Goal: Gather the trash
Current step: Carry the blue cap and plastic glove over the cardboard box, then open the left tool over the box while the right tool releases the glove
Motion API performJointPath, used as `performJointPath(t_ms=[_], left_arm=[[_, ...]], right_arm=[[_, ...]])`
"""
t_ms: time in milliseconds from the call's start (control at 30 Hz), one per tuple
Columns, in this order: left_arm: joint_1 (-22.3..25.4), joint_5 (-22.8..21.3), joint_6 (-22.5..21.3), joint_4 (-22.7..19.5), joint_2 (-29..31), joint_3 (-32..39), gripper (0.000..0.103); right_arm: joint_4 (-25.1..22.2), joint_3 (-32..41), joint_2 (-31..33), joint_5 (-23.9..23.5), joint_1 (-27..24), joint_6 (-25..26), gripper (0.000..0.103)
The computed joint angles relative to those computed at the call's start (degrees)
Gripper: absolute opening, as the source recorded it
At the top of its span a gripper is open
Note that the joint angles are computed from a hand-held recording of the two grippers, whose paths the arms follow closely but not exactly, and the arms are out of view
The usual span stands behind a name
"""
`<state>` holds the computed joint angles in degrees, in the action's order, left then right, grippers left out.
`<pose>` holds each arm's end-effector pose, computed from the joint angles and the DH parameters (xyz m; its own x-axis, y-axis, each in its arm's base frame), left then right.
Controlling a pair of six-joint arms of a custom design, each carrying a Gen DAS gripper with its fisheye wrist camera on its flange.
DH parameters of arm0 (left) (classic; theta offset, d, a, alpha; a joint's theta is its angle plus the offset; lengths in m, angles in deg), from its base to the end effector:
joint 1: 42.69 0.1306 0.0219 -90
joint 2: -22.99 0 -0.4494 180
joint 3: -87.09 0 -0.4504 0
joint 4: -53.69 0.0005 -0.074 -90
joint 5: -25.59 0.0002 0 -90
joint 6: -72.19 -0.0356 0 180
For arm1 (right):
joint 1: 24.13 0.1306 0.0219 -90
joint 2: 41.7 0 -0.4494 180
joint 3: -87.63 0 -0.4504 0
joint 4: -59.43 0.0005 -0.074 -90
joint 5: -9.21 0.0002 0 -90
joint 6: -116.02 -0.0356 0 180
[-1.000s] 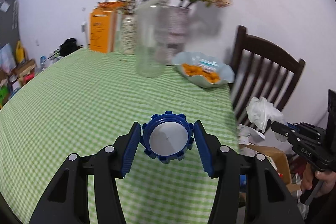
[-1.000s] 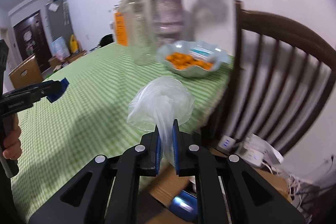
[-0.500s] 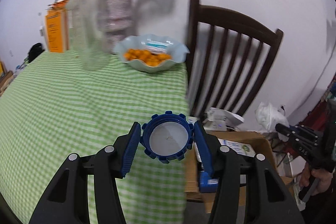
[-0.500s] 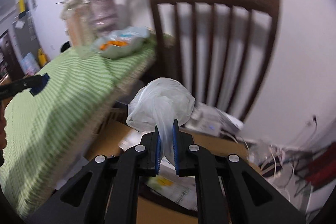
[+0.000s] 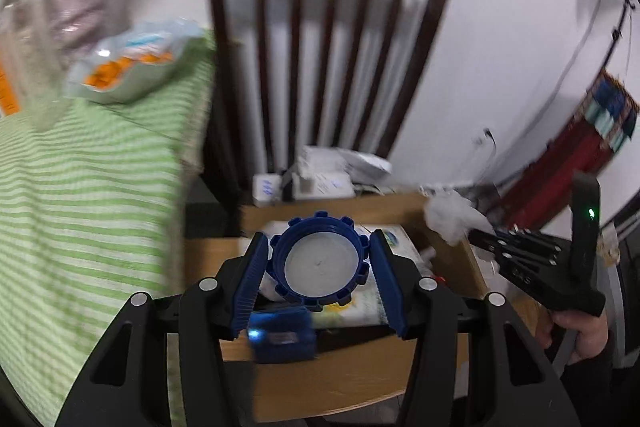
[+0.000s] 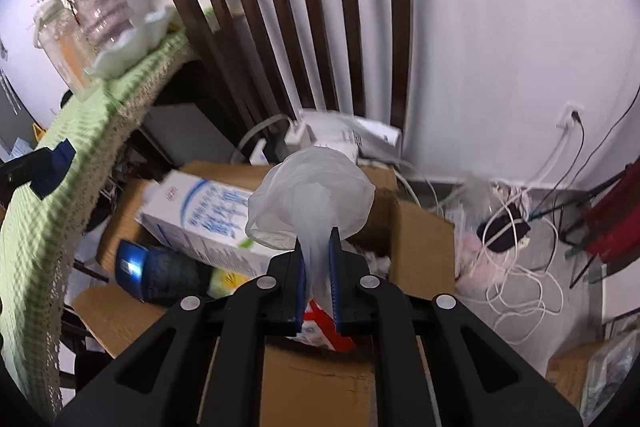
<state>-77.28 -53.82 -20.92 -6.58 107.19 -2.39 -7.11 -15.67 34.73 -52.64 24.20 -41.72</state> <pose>0.3978 -0.2829 0.5390 -0.6295 0.4989 -0.5957 0.6822 0.7218 -0.1164 0.2849 0.2941 0.4730 -0.7233 0.4147 -0.5521 0.3616 0.9086 0.2088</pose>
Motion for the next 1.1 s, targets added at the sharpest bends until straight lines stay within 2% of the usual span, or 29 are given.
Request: performJointPath(t_ms=[33,100,333,467,500,533,567,667,833,1100], left_arm=[[-0.45,0.08,-0.13,-0.4,0.39,0.0,0.05],[-1.66,0.26,0.12,-1.52,1.41,-0.34,0.05],[-2.86,0.2,2.24,-8.16,6.9,-0.4,0.05],[-3.57,-2.51,2.71,-10.34,9.22,-0.93,0.052],[-3.67,-2.66,2.66,-10.78,9.56,-1.07,0.055],[-3.7,-2.58,2.81,-11.31,9.92,-1.03,0.064],[-3.67,-2.23,2.88,-11.44,10.05,-0.97,0.068],[-3.47,-0.66,3.13,-12.39,10.38,-0.39,0.078],[-4.09,-2.86,3.14,-10.52,9.44,-0.09,0.081],[-2.79,-3.36,3.49,-6.06,6.29,-0.25,0.083]], right_arm=[[0.04,-0.54,-0.16,-0.67,-0.25,-0.61,0.037],[0.12,-1.31,-0.73,-0.37,-0.42,-2.04,0.063],[3.36,-4.01,-3.23,0.22,-1.3,-3.03,0.063],[3.84,-4.72,-3.47,-0.74,-1.66,-2.34,0.063],[3.93,-4.79,-3.34,-1.2,-1.74,-2.13,0.063],[4.06,-4.77,-3.16,-1.49,-1.74,-1.97,0.063],[4.17,-4.72,-2.96,-1.81,-1.76,-1.65,0.063],[4.12,-4.33,-2.23,-2.42,-1.83,-0.77,0.063],[2.7,-3.42,-1.42,-2.13,-1.65,-0.71,0.063],[0.44,-0.33,0.65,-0.52,-0.75,0.2,0.063]])
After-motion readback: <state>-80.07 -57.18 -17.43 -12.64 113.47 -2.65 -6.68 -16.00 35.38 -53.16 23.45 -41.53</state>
